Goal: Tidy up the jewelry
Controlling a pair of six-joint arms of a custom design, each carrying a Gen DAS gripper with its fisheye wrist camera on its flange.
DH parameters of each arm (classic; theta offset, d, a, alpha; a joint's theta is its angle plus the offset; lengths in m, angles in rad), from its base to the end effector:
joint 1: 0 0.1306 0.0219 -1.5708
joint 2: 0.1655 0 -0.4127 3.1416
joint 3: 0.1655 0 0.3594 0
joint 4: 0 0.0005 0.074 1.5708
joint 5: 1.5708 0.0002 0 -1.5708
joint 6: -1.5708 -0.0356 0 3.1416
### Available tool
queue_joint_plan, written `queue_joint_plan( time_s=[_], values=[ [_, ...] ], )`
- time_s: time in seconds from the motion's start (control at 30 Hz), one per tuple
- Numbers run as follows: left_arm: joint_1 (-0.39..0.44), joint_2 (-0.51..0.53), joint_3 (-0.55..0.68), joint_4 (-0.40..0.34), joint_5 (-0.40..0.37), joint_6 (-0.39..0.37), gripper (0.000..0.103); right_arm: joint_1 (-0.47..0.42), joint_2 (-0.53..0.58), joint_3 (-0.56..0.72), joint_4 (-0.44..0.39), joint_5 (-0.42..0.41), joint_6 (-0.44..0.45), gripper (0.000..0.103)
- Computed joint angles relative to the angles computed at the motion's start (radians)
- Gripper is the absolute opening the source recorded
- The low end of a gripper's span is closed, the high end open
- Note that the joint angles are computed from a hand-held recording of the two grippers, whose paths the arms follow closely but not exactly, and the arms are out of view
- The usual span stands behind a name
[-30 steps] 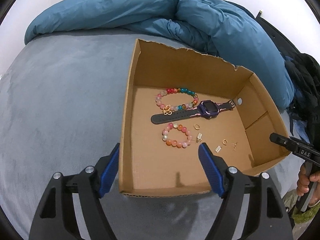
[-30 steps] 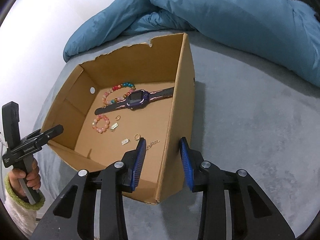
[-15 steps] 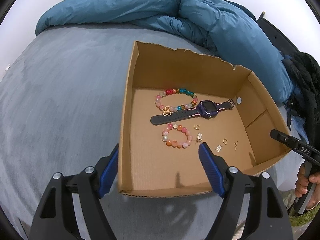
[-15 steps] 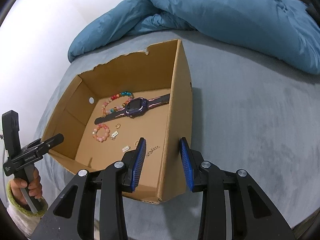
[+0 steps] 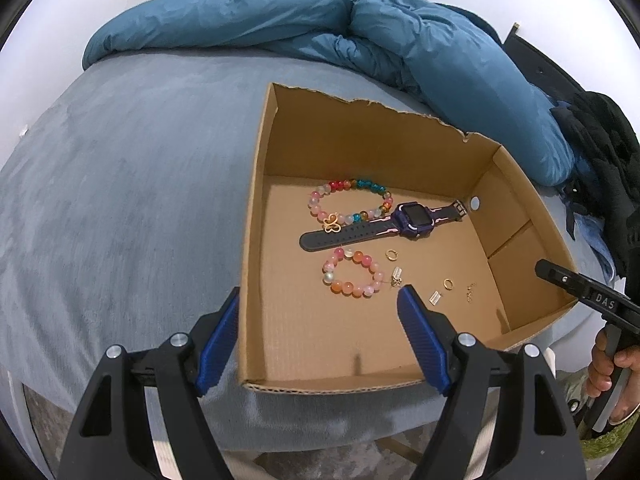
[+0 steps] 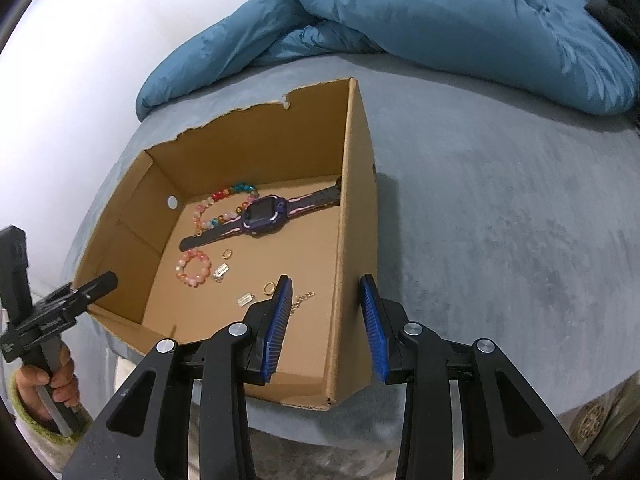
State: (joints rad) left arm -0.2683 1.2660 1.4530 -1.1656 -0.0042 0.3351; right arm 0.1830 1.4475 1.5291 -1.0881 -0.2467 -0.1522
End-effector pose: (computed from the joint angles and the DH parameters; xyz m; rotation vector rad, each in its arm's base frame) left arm 0.3651 -0.1007 0.5151 -0.0873 2.5641 -0.2274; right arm 0.4463 0.0909 0.4804 -0.1330 2.5898 0.4421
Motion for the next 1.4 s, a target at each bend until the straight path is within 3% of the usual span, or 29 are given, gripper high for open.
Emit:
queue_joint_plan(
  time_s=[0.13, 0.27, 0.33, 0.43, 0.6, 0.67, 0.87, 1.0, 1.13, 1.3, 1.4],
  values=[
    [0.003, -0.032, -0.039, 0.063, -0.006, -0.015, 0.074, 0.023, -0.030, -0.042, 0.067, 0.038, -0.025, 0.039],
    [-0.047, -0.114, -0.092, 0.170, -0.134, -0.057, 0.076, 0.022, -0.122, -0.128, 0.184, 0.043, -0.104, 0.056],
    [-0.066, -0.157, -0.118, 0.207, -0.169, -0.068, 0.076, 0.027, -0.172, -0.168, 0.238, 0.065, -0.130, 0.059],
    [-0.098, -0.199, -0.135, 0.218, -0.225, -0.069, 0.080, 0.043, -0.229, -0.203, 0.274, 0.112, -0.138, 0.066],
    [-0.147, -0.261, -0.158, 0.221, -0.276, -0.027, 0.096, 0.100, -0.305, -0.244, 0.334, 0.207, -0.111, 0.084],
    [-0.174, -0.269, -0.156, 0.210, -0.309, -0.014, 0.097, 0.121, -0.330, -0.260, 0.358, 0.244, -0.101, 0.089],
    [-0.249, -0.270, -0.144, 0.154, -0.453, 0.025, 0.097, 0.190, -0.377, -0.276, 0.367, 0.367, -0.068, 0.095],
    [-0.261, -0.280, -0.150, 0.150, -0.454, 0.051, 0.097, 0.241, -0.392, -0.284, 0.367, 0.478, -0.065, 0.095],
    [-0.290, -0.278, -0.145, 0.139, -0.533, 0.058, 0.097, 0.294, -0.383, -0.279, 0.336, 0.607, -0.057, 0.095],
    [-0.322, -0.294, -0.151, 0.165, -0.640, 0.049, 0.097, 0.330, -0.415, -0.318, 0.380, 0.678, -0.047, 0.095],
    [-0.332, -0.298, -0.154, 0.170, -0.655, 0.064, 0.097, 0.332, -0.439, -0.337, 0.401, 0.653, -0.051, 0.095]
  ],
)
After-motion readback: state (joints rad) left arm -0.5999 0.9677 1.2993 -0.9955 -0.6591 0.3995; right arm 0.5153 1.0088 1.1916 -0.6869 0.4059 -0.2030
